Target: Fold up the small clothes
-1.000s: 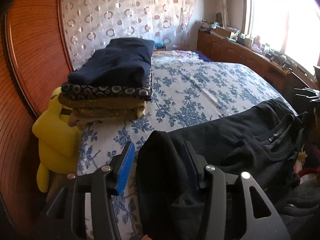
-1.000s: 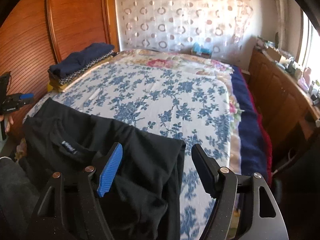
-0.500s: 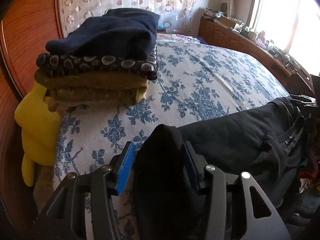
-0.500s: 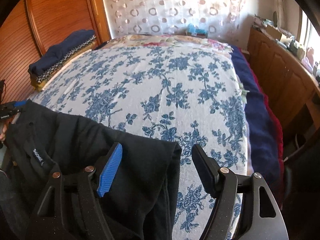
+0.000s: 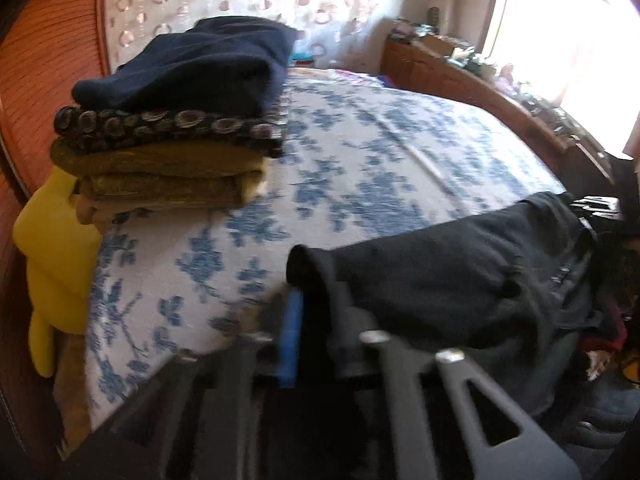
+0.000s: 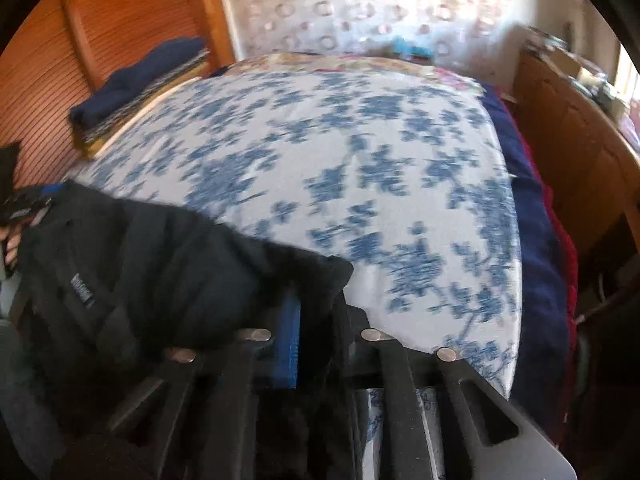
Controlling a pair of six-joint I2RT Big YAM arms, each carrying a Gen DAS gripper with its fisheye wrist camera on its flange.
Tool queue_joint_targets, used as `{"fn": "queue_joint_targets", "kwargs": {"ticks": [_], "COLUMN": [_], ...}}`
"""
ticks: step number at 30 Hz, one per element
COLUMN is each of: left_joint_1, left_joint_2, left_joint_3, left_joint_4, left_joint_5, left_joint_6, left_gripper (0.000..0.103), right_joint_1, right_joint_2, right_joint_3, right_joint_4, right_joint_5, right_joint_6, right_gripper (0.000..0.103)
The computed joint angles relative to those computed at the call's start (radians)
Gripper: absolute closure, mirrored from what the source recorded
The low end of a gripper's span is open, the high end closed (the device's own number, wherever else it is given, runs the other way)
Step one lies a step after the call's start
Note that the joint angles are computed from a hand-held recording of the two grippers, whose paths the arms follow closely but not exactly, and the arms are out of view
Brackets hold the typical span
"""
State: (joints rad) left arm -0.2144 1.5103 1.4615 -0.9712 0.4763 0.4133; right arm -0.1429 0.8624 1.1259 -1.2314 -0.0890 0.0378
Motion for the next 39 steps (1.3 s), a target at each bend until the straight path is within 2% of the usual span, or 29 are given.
{"fn": "queue_joint_targets", "kwargs": {"ticks": [3, 6, 11, 15, 22, 25, 27, 30, 33, 35, 37, 39], "left_joint_1": [-0.005, 0.008, 0.045, 0.065, 0.136, 0.153, 0.177, 0.189, 0.180, 0.159, 0.129, 0.087], "left_joint_2": [-0.067, -0.143, -0.287, -0.370, -0.392, -0.381, -0.365, -0.350, -0.304, -0.265, -0.210, -0.131], "left_joint_3": [-0.043, -0.056, -0.058, -0.061, 0.026, 0.057, 0.090, 0.113, 0.169, 0.220, 0.288, 0.377], "left_joint_4": [0.043, 0.064, 0.092, 0.126, 0.174, 0.211, 0.254, 0.325, 0.358, 0.356, 0.337, 0.297], "left_joint_5": [0.008, 0.075, 0.214, 0.271, 0.382, 0.402, 0.429, 0.449, 0.442, 0.396, 0.340, 0.257], "left_joint_6": [-0.010, -0.040, -0.086, -0.135, -0.202, -0.237, -0.299, -0.380, -0.428, -0.426, -0.420, -0.397], "left_gripper": [0.099, 0.099, 0.099, 0.099, 0.099, 0.099, 0.099, 0.099, 0.099, 0.099, 0.099, 0.099], "right_joint_1": [0.022, 0.047, 0.133, 0.235, 0.361, 0.449, 0.481, 0.618, 0.686, 0.662, 0.534, 0.313], "right_joint_2": [-0.038, -0.114, -0.191, -0.195, -0.193, -0.178, -0.161, -0.125, -0.090, -0.059, -0.032, 0.013], "right_joint_3": [-0.013, -0.003, 0.097, 0.191, 0.312, 0.403, 0.468, 0.572, 0.668, 0.730, 0.773, 0.821], "right_joint_4": [-0.001, 0.026, 0.021, -0.019, -0.041, -0.062, -0.083, -0.125, -0.144, -0.152, -0.140, -0.128], "right_joint_5": [-0.015, -0.004, 0.094, 0.188, 0.300, 0.392, 0.416, 0.557, 0.627, 0.622, 0.522, 0.337], "right_joint_6": [0.009, 0.073, 0.138, 0.169, 0.198, 0.206, 0.209, 0.220, 0.219, 0.182, 0.129, 0.065], "right_gripper": [0.095, 0.096, 0.096, 0.096, 0.096, 0.096, 0.096, 0.096, 0.096, 0.096, 0.096, 0.096]}}
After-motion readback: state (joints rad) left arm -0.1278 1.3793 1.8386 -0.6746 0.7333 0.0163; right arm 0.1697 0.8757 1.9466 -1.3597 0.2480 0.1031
